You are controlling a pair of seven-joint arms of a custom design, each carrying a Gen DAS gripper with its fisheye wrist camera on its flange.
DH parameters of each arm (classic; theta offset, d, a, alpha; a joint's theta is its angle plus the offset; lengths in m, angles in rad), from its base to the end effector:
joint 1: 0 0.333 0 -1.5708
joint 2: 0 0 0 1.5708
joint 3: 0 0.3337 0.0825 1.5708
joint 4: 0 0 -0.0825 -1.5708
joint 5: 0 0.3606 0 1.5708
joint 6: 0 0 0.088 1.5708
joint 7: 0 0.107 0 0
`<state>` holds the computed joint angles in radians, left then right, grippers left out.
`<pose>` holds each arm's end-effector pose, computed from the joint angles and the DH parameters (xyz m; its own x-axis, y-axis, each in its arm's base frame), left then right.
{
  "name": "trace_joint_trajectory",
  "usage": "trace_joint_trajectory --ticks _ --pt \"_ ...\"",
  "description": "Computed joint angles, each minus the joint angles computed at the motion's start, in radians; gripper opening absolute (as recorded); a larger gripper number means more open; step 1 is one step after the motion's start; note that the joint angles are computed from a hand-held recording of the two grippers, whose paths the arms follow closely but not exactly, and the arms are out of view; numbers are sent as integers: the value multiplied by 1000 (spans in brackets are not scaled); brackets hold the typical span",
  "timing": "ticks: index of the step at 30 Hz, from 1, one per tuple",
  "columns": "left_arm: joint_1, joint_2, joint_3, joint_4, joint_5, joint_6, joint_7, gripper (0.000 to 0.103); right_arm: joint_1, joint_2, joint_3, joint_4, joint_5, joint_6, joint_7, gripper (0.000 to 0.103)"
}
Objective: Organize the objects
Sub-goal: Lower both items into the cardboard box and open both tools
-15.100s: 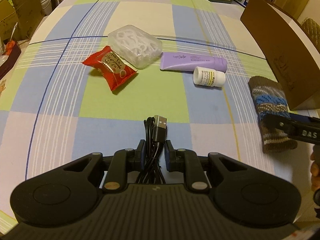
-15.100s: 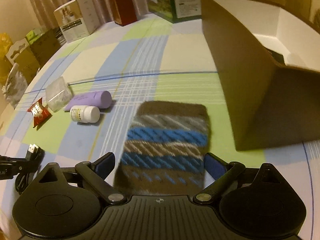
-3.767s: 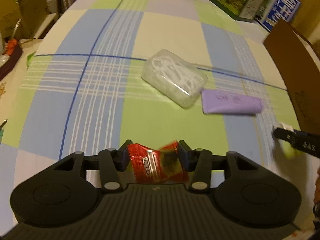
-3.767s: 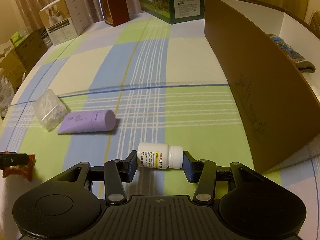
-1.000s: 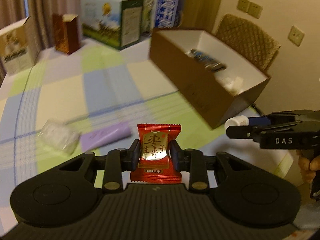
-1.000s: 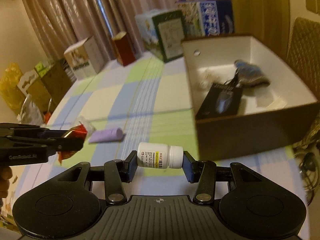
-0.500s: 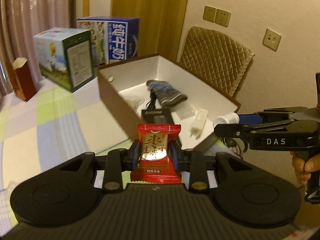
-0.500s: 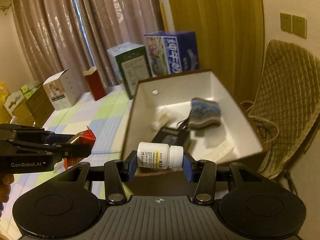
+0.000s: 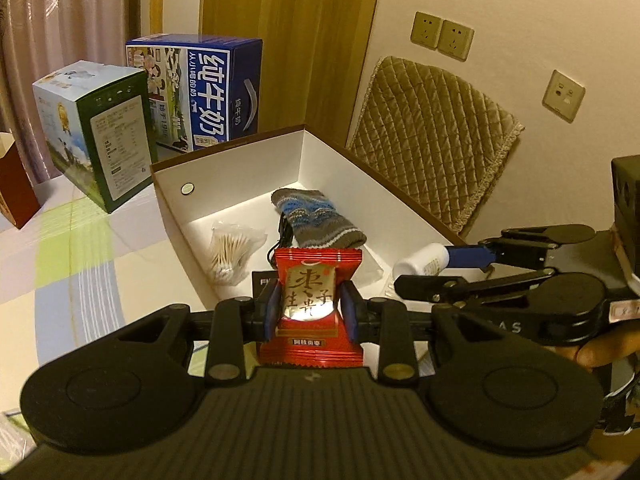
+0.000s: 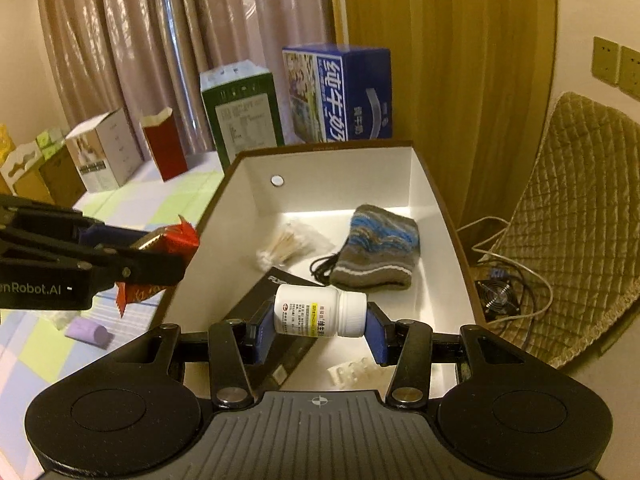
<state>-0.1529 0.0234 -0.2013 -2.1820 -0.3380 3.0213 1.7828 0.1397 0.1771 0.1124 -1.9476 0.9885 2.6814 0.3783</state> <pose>0.5390 -0.1721 0.5049 -0.2921 -0.9486 0.1220 -0.6802 0.1164 -0.7237 0.6018 0.1241 0.4712 0.6384 -0.7622 -0.1073 -0.5681 -0.3726 -0.7338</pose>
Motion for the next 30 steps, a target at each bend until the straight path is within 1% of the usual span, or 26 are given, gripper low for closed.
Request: trace_joint_trajectory --ticks 6,12,16,21,24,26,30 --pt "1 77 15 82 144 -31 -133 27 -10 70 1 75 -82 -40 42 44" --pt "10 132 20 142 224 -60 -201 27 -22 140 11 153 -189 -91 136 44" --pt "17 158 21 171 258 -78 -230 27 -30 175 25 189 -235 -107 171 44" --pt "19 186 28 201 295 -99 -264 27 -42 207 42 222 -259 -117 195 45" --pt "20 202 32 219 315 -111 -280 27 -46 222 48 241 -270 -117 217 47" --pt "21 214 34 235 325 -121 -289 27 -48 231 50 252 -278 -119 231 50" --pt "13 249 49 282 364 -146 -315 27 -52 247 57 270 -289 -113 253 52"
